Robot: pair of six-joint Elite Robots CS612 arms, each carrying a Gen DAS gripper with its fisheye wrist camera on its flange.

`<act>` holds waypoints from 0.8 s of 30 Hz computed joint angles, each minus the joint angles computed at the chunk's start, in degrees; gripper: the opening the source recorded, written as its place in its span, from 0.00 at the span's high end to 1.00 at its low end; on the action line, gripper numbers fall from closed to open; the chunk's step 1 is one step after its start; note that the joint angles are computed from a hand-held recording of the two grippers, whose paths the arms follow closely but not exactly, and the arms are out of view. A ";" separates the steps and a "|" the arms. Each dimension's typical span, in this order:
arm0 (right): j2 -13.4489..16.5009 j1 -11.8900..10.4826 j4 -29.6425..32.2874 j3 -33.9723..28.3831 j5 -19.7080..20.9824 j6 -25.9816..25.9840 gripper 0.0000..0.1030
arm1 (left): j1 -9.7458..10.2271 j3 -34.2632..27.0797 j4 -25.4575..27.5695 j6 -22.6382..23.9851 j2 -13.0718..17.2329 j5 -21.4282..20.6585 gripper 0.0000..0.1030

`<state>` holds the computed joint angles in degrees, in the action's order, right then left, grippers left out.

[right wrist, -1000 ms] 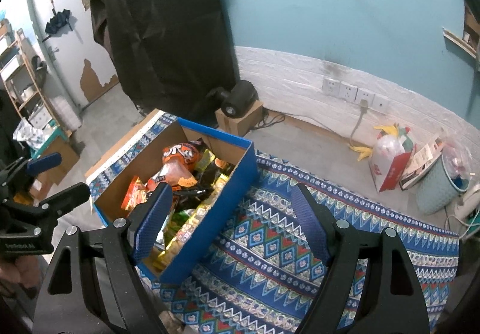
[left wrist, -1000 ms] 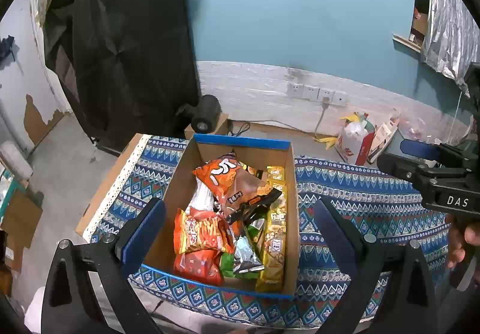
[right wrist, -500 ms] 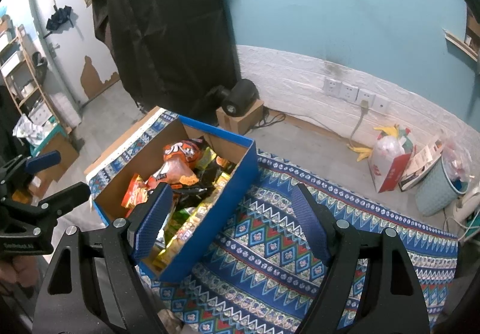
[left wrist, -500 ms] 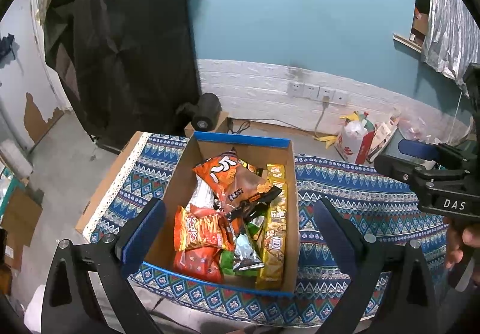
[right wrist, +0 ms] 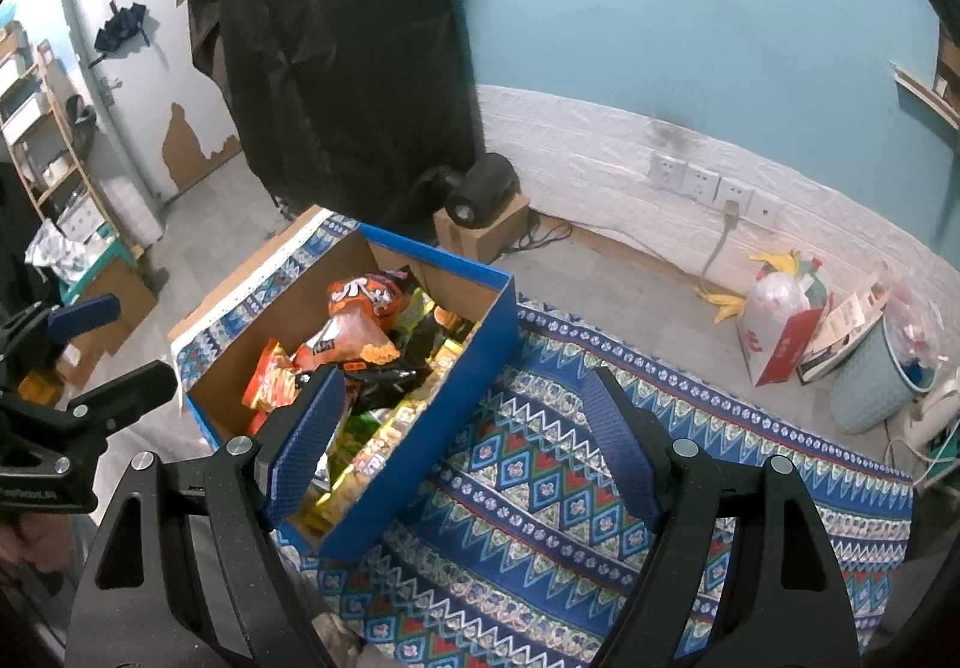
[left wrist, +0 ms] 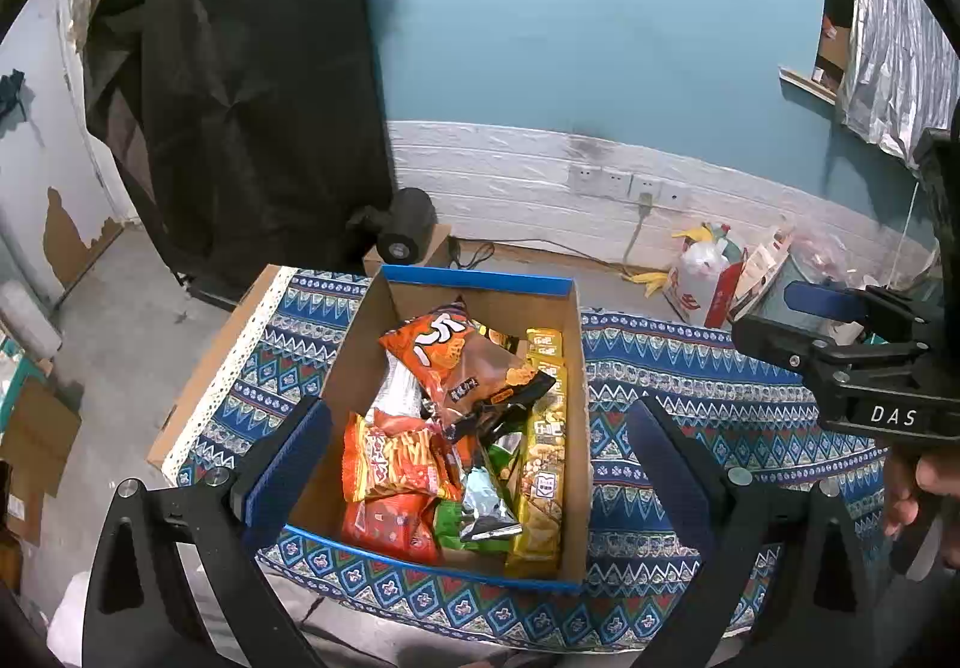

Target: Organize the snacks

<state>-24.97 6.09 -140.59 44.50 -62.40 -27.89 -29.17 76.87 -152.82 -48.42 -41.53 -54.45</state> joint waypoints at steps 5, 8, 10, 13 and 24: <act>-0.10 -0.01 -0.15 0.19 -0.01 0.03 0.22 | 0.00 -0.05 -0.04 -0.13 0.04 -0.05 0.03; -0.10 -0.06 -0.09 0.21 0.04 -0.16 0.22 | 0.03 -0.07 -0.04 -0.20 0.03 -0.24 0.03; -0.10 -0.07 -0.08 0.21 0.05 -0.20 0.22 | 0.16 -0.02 -0.26 -0.52 -0.02 -1.30 0.03; -0.03 -0.09 0.23 -0.01 0.06 -0.50 0.22 | 0.31 -0.01 -0.03 -1.30 -0.07 -2.26 0.03; -0.08 -0.06 0.10 0.12 -0.03 -0.58 0.22 | 0.26 -0.04 0.01 -1.15 -0.12 -2.56 0.03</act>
<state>-25.05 6.02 -140.50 44.62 -62.43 -28.47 -28.91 76.83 -152.80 -49.57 -41.65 -57.01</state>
